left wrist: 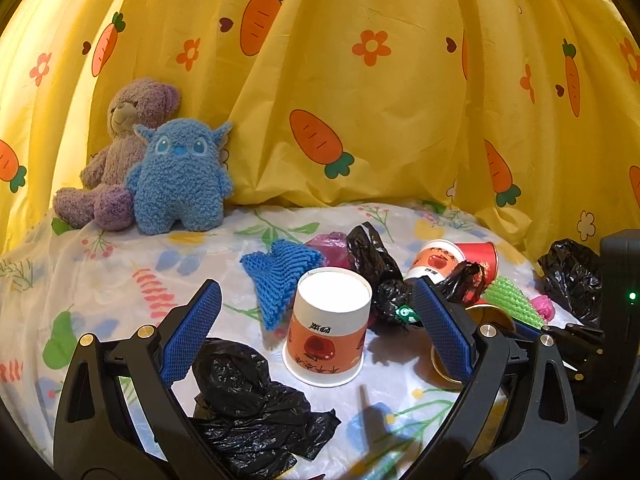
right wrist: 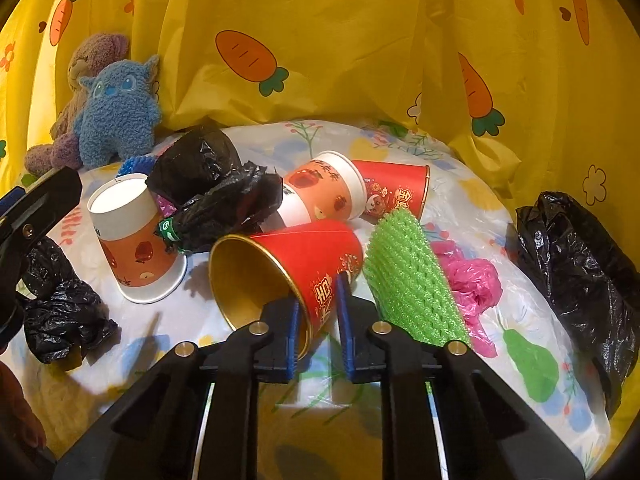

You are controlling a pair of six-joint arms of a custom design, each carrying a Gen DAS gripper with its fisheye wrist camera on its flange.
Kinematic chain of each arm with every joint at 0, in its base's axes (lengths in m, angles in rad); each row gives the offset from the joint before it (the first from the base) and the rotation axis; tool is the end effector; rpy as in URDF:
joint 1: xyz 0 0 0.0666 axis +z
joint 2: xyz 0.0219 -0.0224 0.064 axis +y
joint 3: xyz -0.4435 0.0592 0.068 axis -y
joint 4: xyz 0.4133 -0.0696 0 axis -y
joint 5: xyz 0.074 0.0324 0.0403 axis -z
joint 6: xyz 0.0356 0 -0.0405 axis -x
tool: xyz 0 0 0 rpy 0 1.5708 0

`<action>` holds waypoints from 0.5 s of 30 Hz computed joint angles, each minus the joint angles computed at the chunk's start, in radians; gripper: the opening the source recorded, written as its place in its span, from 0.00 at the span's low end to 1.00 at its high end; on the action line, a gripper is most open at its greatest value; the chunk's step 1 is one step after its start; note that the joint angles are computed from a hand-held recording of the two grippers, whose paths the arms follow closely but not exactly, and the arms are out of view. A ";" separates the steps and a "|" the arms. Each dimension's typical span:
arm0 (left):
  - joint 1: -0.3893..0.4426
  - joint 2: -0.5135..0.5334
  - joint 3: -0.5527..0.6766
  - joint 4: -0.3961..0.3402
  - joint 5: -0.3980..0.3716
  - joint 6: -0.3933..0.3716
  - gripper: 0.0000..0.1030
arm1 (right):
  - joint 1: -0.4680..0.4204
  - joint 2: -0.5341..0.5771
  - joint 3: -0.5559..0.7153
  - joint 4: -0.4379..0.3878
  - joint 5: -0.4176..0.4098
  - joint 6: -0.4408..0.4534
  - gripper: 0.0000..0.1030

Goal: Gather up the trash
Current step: 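Grasp the red paper cup with the right tool while the left tool grasps the white cup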

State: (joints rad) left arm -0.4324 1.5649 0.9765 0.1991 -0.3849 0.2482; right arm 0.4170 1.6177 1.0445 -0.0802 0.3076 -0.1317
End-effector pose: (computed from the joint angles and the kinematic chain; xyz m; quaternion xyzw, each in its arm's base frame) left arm 0.4866 -0.2103 0.3043 -0.0311 0.8215 -0.0327 0.5684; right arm 0.5014 0.2099 0.2805 -0.0588 0.8867 -0.0137 0.4584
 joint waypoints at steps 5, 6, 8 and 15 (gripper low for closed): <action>0.014 0.026 0.032 -0.042 0.036 0.012 0.91 | -0.012 -0.027 -0.042 0.055 0.027 0.006 0.04; 0.016 0.032 0.040 -0.053 0.039 0.014 0.91 | -0.015 -0.034 -0.052 0.067 0.029 0.004 0.04; 0.022 0.044 0.055 -0.072 0.054 0.024 0.88 | -0.025 -0.050 -0.071 0.082 0.023 -0.007 0.04; 0.043 0.081 0.109 -0.149 0.104 0.047 0.76 | -0.047 -0.102 -0.129 0.132 -0.001 -0.019 0.04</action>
State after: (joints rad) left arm -0.3897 1.6461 1.0860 0.0502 -0.2808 0.2954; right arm 0.3701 1.5157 0.9151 0.0521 0.3067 -0.1504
